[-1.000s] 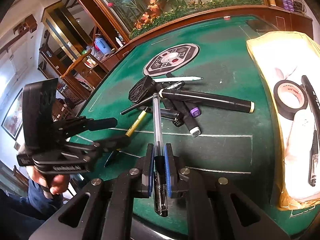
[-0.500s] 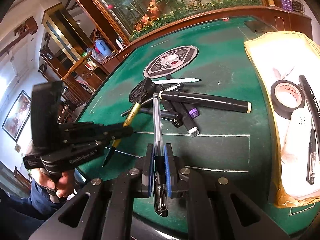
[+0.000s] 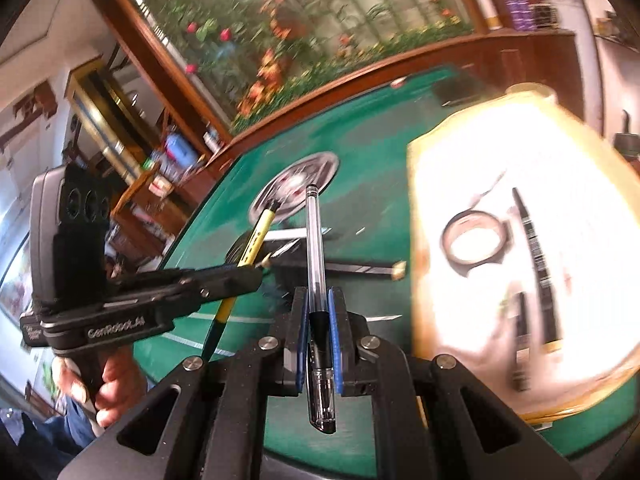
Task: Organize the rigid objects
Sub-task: 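Lift both pens and carry them toward the tray, then lower both pens into the tray and open both grippers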
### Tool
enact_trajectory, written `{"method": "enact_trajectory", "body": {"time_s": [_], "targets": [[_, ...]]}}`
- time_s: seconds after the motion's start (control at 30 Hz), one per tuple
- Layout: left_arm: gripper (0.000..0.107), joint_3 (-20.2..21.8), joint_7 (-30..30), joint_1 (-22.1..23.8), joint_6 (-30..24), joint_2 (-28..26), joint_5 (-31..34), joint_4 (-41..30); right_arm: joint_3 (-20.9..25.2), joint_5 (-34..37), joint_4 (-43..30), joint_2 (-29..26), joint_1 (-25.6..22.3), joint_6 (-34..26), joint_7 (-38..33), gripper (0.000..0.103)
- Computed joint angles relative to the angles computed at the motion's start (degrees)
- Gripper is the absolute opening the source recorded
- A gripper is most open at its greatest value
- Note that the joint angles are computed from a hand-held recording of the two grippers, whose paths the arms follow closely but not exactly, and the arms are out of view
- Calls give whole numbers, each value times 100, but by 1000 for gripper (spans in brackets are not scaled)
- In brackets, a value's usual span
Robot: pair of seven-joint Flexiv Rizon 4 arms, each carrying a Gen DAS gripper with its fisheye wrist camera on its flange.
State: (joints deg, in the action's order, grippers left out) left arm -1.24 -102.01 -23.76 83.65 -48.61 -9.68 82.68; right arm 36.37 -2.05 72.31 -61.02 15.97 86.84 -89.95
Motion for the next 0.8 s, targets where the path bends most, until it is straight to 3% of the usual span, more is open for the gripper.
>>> {"method": "enact_trajectory", "body": {"time_s": [0.2, 0.27, 0.47, 0.6, 0.8], "targets": [[8, -306, 217, -3, -542, -588, -146, -1169, -645, 73, 86, 224, 17, 264, 536, 9], [8, -384, 254, -11, -845, -826, -228, -1620, -1116, 177, 41, 316, 191, 273, 741, 9], [8, -420, 125, -173, -2007, -1876, -428, -3521, -3100, -299, 153, 501, 1021, 221, 2121, 9], [8, -336, -79, -282, -2632, -2393, -370, -4457, -3236, -568, 41, 375, 947, -8, 2479, 9], [8, -347, -161, -332, -2949, -2722, -266, -5053, -3387, -925, 270, 420, 956, -7, 2885, 9]]}}
